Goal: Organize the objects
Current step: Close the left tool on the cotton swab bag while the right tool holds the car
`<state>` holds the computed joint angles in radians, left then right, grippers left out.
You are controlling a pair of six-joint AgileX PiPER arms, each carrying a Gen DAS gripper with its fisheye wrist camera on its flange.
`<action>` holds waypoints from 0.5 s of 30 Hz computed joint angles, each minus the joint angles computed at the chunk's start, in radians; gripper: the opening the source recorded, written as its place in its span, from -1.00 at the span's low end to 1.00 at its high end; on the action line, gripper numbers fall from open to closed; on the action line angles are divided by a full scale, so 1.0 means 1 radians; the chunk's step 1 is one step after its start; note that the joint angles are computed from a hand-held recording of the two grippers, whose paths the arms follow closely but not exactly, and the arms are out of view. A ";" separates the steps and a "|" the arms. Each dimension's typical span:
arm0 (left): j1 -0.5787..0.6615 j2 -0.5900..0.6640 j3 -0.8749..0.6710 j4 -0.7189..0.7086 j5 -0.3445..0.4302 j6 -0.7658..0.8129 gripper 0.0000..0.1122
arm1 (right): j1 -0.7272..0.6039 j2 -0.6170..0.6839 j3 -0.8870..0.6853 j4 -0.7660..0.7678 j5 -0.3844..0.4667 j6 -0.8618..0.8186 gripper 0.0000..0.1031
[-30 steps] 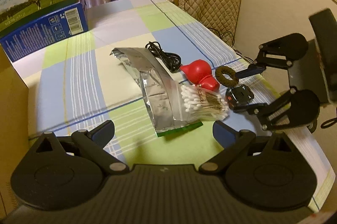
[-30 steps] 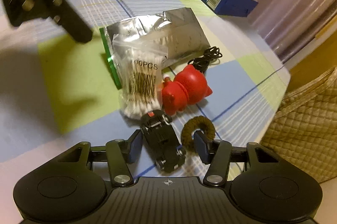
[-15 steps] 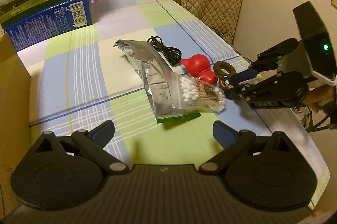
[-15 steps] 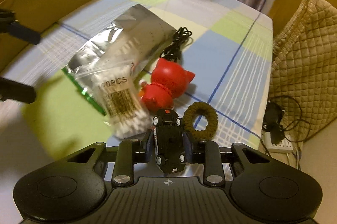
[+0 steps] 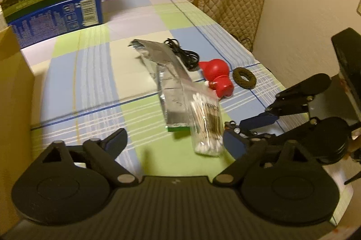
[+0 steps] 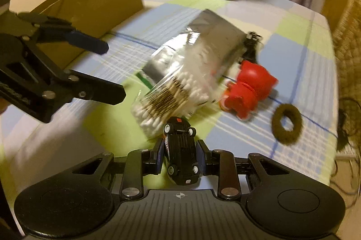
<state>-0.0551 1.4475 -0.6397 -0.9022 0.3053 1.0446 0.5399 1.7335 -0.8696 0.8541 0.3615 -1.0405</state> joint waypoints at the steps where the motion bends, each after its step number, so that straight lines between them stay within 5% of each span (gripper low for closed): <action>1: -0.005 0.017 0.000 -0.065 -0.006 0.070 0.54 | -0.006 -0.013 0.018 -0.002 -0.019 0.024 -0.48; 10: -0.107 0.150 -0.038 -0.263 -0.057 0.214 0.21 | -0.057 -0.125 0.140 -0.023 -0.126 0.191 -0.48; 15: -0.124 0.169 -0.048 -0.224 -0.053 0.164 -0.27 | -0.055 -0.166 0.181 -0.004 -0.141 0.228 -0.48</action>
